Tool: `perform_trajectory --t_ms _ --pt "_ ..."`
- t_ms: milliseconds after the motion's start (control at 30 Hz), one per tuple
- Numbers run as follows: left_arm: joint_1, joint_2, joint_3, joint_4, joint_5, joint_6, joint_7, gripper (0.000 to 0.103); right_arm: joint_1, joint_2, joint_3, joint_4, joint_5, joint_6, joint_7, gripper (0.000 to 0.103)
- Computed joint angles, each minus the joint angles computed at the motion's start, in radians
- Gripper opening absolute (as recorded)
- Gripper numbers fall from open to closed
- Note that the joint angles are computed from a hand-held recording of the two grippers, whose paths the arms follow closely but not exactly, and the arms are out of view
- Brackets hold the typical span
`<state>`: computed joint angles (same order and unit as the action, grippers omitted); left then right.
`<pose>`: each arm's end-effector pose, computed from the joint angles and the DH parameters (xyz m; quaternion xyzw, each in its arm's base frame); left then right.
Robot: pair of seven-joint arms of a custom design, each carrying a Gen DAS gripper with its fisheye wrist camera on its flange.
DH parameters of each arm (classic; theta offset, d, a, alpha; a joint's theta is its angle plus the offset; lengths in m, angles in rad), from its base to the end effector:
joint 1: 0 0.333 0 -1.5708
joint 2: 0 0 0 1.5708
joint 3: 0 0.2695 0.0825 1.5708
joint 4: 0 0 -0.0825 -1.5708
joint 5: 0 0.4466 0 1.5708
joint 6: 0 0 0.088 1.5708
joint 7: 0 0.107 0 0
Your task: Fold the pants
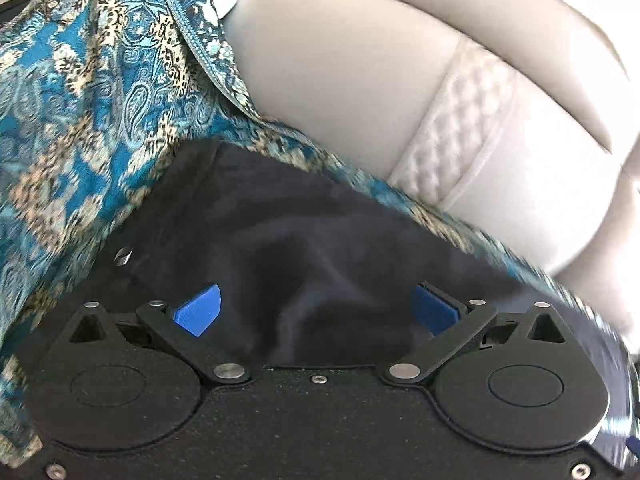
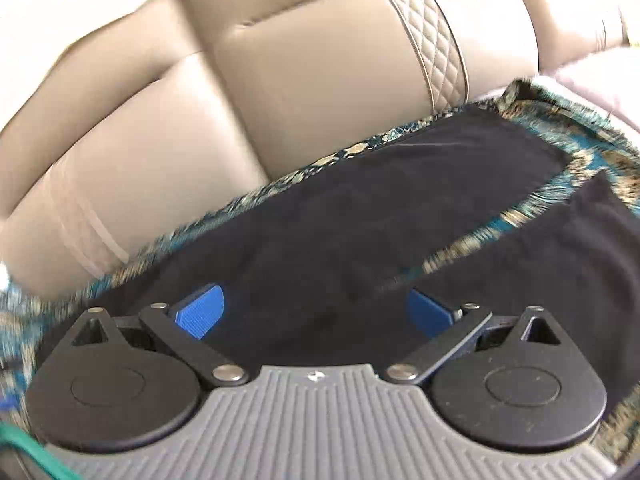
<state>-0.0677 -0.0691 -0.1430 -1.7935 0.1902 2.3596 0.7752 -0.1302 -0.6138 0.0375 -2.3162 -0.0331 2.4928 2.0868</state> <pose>0.6378 -0.1362 0.5866 -0.8118 0.4866 -0.2732 0.1722 0.5019 -0.0439 0.6110 -0.4352 0.8137 -0.2302 0.3091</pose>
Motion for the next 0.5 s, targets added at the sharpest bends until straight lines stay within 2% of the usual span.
perform_trajectory --t_ms 100,167,300,500 --pt "0.002 0.149 0.001 0.152 0.093 -0.039 -0.094 0.103 0.013 0.23 -0.036 0.213 0.042 -0.06 -0.002 0.103" --pt "-0.006 0.257 0.014 0.266 0.138 -0.075 -0.151 0.103 0.013 0.368 -0.043 0.351 0.029 -0.116 0.055 0.103" --pt "-0.029 0.444 0.044 0.477 0.178 -0.164 -0.214 0.103 0.035 0.577 -0.063 0.554 -0.074 -0.178 0.202 0.103" --pt "-0.057 0.656 0.085 0.728 0.207 -0.244 -0.233 0.103 0.107 0.844 -0.13 0.84 -0.176 -0.274 0.246 0.103"
